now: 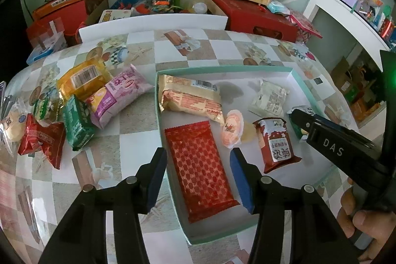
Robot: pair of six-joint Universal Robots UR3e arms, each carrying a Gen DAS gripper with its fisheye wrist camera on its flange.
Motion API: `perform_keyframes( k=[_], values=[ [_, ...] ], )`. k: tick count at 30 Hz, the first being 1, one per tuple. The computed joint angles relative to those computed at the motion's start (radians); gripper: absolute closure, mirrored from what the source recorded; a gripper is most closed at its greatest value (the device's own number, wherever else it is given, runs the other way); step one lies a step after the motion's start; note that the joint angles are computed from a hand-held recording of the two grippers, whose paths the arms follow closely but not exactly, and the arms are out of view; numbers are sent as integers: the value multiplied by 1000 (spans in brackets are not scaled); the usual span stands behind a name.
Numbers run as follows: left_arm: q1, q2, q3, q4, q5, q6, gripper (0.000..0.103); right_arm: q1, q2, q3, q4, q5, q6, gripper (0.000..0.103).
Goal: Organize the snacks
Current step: 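Carry both items over the tray and open both tools, then withdraw both tools from the tray toward the snack pile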
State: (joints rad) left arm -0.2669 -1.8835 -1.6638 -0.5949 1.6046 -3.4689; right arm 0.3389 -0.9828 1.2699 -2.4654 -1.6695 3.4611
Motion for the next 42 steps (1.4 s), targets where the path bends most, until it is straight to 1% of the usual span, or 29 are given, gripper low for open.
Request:
perform_keyframes(
  k=[1,2,3,5,8,10,11,13,23,26,30,33,35,38,40,42],
  values=[
    [5,3,-6,0,2,-7,31,2,5,-9,11,-4,3,52],
    [9,6,-11,2,8,-15,17,4,11,-15,18,-9,9,36],
    [12,9,-18,5,18,-26,12,6,16,-23,26,-15,15,25],
    [19,19,-34,11,42,-44,12,8,23,-30,30,-17,19,24],
    [35,31,-62,26,68,-71,12,10,30,-32,27,-18,26,13],
    [46,38,-82,39,78,-86,8,13,36,-35,27,-21,26,11],
    [50,40,-89,42,83,-92,4,14,37,-35,25,-25,27,8],
    [58,47,-106,54,91,-99,4,18,39,-33,14,-33,29,1],
    [55,43,-127,92,131,-101,4,24,44,-27,-22,-41,28,0],
    [52,43,-145,136,144,-104,4,24,42,-23,-31,-43,30,0],
    [33,36,-162,202,190,-86,4,31,43,-19,-54,-61,43,0],
    [31,33,-162,217,186,-82,4,27,36,-2,-88,-51,64,0],
    [46,41,-171,225,149,-90,4,22,30,12,-111,-34,79,0],
    [93,66,-180,198,27,-92,4,24,30,24,-153,-31,82,0],
    [128,81,-188,189,-64,-79,4,20,25,36,-179,-5,92,0],
    [122,76,-177,183,-58,-67,4,13,24,31,-169,25,98,0]
  ],
)
